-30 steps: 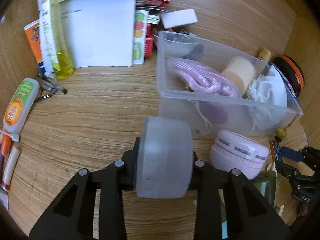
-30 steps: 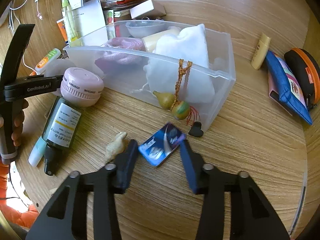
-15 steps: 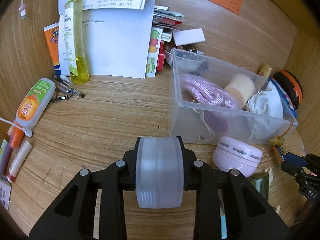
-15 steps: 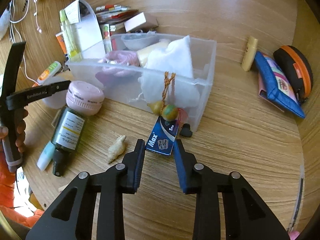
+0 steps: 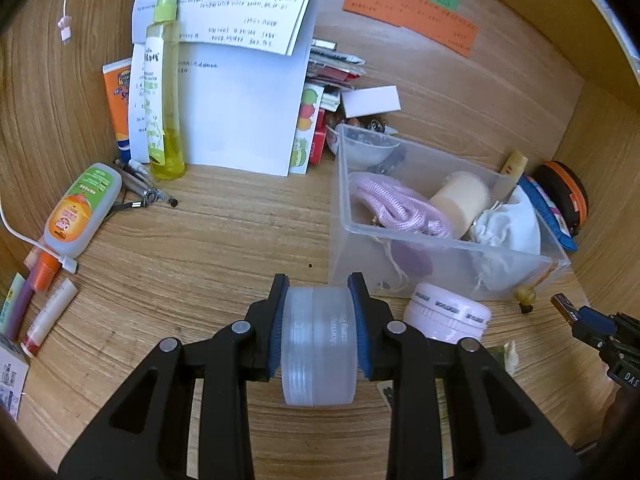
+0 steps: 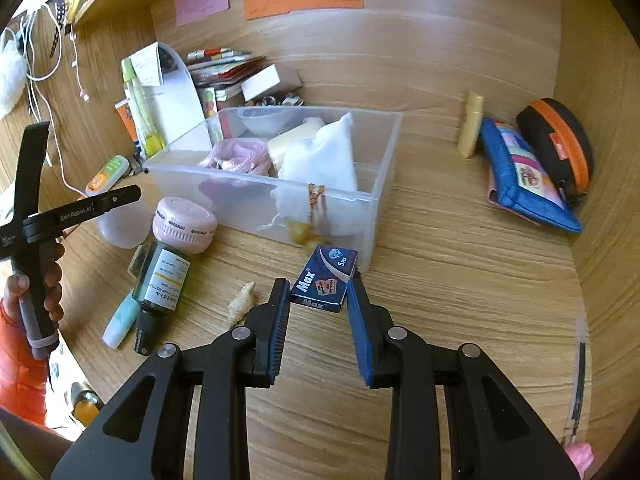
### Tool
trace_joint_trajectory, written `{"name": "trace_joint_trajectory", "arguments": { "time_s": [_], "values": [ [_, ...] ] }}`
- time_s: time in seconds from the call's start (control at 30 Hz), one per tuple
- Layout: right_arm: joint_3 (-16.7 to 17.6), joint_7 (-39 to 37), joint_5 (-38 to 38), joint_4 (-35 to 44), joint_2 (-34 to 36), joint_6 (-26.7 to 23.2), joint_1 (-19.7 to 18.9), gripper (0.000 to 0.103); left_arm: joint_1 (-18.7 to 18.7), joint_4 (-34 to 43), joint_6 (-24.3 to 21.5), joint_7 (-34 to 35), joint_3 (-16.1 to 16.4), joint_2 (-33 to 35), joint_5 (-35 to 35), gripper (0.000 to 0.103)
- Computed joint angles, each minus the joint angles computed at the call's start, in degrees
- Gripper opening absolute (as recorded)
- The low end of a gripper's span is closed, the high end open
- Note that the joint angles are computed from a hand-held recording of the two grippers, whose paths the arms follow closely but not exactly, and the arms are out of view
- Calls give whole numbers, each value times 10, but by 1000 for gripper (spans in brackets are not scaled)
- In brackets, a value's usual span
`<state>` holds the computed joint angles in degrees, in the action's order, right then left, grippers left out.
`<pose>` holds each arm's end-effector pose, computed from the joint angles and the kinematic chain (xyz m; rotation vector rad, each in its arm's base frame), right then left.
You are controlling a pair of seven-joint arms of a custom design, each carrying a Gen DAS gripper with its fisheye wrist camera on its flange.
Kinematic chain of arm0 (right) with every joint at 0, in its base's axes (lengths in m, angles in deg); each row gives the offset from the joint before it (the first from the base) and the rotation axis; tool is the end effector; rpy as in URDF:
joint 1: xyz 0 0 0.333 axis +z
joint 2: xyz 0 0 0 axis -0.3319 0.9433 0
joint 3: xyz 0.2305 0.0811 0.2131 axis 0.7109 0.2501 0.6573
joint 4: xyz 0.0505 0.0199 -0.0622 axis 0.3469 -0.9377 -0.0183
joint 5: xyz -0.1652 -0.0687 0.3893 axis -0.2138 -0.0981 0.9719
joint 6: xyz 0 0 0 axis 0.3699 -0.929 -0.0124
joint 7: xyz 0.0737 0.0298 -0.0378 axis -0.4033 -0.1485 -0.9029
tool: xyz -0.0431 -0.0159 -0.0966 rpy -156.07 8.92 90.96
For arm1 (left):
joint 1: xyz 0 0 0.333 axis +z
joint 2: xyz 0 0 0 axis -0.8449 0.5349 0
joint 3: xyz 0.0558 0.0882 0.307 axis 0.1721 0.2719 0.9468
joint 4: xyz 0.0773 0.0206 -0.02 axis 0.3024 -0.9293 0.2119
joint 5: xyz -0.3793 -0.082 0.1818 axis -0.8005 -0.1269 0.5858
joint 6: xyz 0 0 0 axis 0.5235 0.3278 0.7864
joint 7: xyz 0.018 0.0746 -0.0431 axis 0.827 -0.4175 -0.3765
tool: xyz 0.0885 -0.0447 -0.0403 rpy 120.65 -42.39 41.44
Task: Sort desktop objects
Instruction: 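Carry the clear container and blue Max box over the bin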
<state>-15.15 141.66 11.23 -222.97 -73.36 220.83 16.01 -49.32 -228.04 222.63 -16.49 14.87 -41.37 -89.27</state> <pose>0.4059 0.1421 0.3967 -2.0074 1.3241 -0.4819 0.4158 -0.1303 0.3908 -1.8815 1.6439 -0.9570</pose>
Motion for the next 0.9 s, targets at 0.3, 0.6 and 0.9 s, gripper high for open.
{"name": "trace_joint_trajectory", "arguments": {
  "time_s": [0.3, 0.6, 0.9],
  "values": [
    [28, 20, -18, -14, -35, 10, -37, 27, -23, -6, 6, 1, 10, -29, 0, 29],
    [21, 33, -43, -1, -37, 29, -31, 27, -24, 1, 12, 8, -2, -54, 2, 29],
    [-86, 29, -47, 38, -14, 52, 90, 27, -38, 43, 23, 30, 15, -9, 2, 29]
  ]
}}
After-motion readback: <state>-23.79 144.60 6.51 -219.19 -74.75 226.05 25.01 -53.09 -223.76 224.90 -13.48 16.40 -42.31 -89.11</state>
